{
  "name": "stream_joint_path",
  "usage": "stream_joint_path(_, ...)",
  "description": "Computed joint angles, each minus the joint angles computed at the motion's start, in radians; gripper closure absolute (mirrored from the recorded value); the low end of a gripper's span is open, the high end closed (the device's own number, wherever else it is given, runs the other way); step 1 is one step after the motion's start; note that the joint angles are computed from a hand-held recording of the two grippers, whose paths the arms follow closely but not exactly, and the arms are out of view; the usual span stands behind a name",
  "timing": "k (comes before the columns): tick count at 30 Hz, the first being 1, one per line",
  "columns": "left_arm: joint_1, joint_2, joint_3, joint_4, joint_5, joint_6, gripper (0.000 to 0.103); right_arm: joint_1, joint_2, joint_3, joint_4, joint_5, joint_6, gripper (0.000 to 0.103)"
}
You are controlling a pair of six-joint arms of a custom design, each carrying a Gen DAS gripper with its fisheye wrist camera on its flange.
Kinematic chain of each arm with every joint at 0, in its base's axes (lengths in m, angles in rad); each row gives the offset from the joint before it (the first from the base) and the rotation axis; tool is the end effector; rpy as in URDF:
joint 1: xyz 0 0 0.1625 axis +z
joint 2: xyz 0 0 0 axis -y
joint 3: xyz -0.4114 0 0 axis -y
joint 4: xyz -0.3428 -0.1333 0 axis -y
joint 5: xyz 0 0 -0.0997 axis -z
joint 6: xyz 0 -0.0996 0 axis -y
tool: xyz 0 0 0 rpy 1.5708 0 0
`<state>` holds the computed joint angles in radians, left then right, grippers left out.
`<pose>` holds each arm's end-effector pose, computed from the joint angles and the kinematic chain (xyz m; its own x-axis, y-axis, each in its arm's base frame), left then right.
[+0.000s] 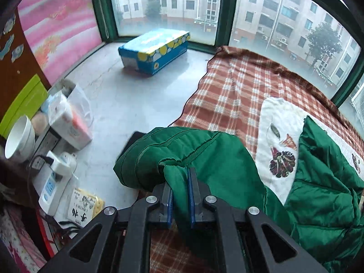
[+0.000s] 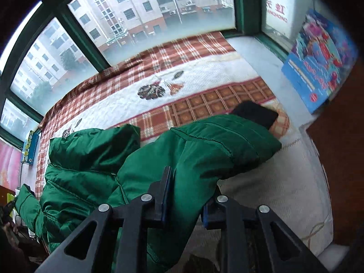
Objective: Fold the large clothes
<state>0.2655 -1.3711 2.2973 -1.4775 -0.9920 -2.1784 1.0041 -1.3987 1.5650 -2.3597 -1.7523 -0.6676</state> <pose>-0.2101 -0.2517 0.1631 -0.5463 -0.6438 -0.5358 -0.0997 0.6851 -0.7216 -0.1962 -0.5231 0.4896 -0.8773 0.0601 0.4762 -0.1363 0.9201 -0.3672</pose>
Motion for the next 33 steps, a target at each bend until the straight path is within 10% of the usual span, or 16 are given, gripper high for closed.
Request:
stream_joint_path(7, -0.122, -0.227, 0.209, -0.135, -0.182, -0.110, 0.090, -0.028, -0.033, 0.034, 0.051, -0.177, 0.039, 0.062)
stream_joint_path(13, -0.166, -0.221, 0.062, 0.004, -0.098, -0.104, 0.088, 0.022, -0.144, 0.027, 0.144, -0.062, -0.025, 0.061)
stream_joint_path(17, -0.159, -0.152, -0.050, 0.043, 0.002, -0.056, 0.039, 0.110, -0.148, 0.006, 0.233, -0.031, -0.035, 0.048)
stream_joint_path(19, -0.140, -0.110, -0.100, 0.023, 0.053, 0.008, 0.035, 0.161, -0.131, -0.001, 0.266, -0.040, -0.029, 0.044)
stream_joint_path(25, 0.014, 0.059, -0.179, -0.332, 0.152, 0.385, 0.028, 0.276, -0.014, -0.001, 0.238, -0.096, -0.008, 0.032)
stream_joint_path(33, 0.272, 0.414, -0.256, -1.019, 0.073, 0.937, 0.028, 0.267, 0.218, -0.061, 0.146, -0.258, 0.036, 0.032)
